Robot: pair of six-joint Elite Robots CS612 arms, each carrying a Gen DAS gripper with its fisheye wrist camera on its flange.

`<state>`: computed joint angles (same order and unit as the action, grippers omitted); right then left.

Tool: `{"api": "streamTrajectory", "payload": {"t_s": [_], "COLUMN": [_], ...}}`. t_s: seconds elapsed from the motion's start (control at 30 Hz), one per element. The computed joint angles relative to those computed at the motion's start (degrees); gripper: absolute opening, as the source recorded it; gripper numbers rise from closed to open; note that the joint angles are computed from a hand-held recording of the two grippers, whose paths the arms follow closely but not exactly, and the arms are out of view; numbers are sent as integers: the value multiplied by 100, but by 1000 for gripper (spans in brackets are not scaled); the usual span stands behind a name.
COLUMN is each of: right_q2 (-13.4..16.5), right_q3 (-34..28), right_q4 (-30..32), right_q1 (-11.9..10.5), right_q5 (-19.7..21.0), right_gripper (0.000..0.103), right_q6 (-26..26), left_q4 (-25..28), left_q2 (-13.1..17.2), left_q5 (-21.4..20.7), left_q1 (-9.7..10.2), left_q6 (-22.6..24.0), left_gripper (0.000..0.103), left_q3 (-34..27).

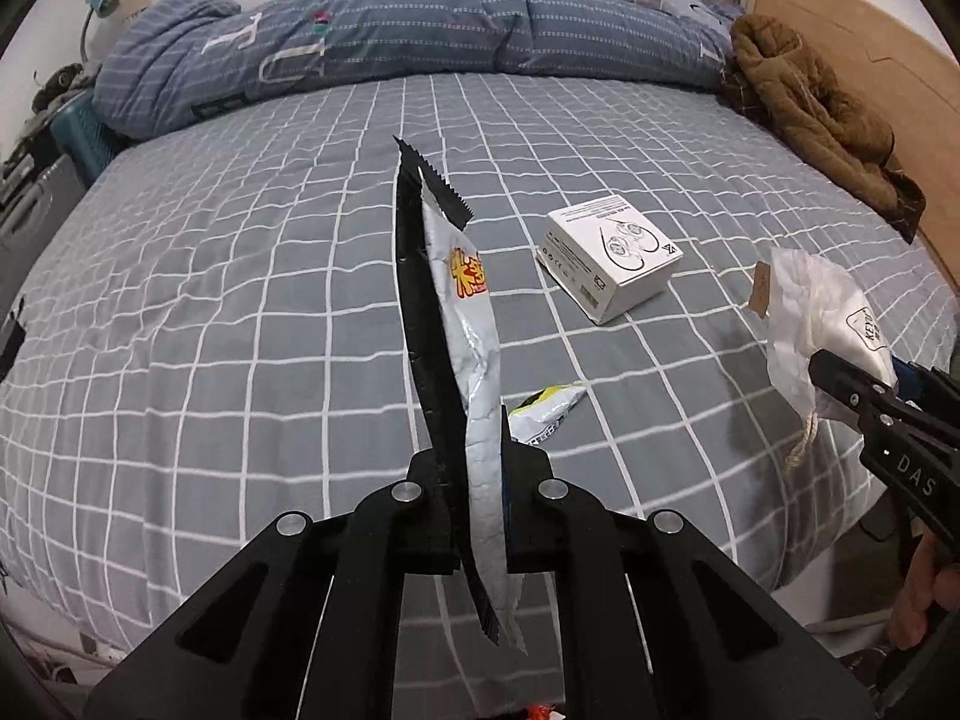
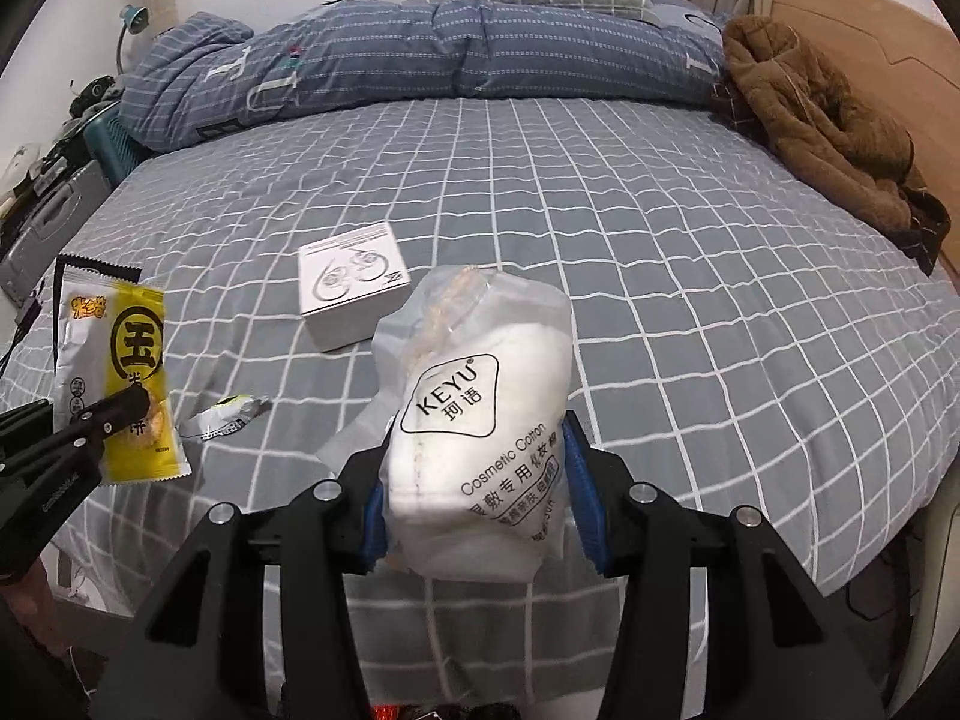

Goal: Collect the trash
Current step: 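Lift and carry the wrapper and cotton pad bag with both tools over the bin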

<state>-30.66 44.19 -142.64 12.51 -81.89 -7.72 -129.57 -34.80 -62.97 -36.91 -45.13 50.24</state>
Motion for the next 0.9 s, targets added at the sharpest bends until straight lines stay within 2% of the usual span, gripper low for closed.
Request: {"api": "streamTrajectory", "payload": {"t_s": [0.9], "right_q2": [-1047], "right_q3": [1719], "right_q4": [-802], "right_q1": [31], "right_q5": [203], "right_gripper": [46], "right_q6": [-152], "left_q4": [-346], "left_q2": [-720], "left_q5": [87], "left_q1": [-300], "left_q6": [-463], "left_gripper": [7], "left_q3": [1050]}}
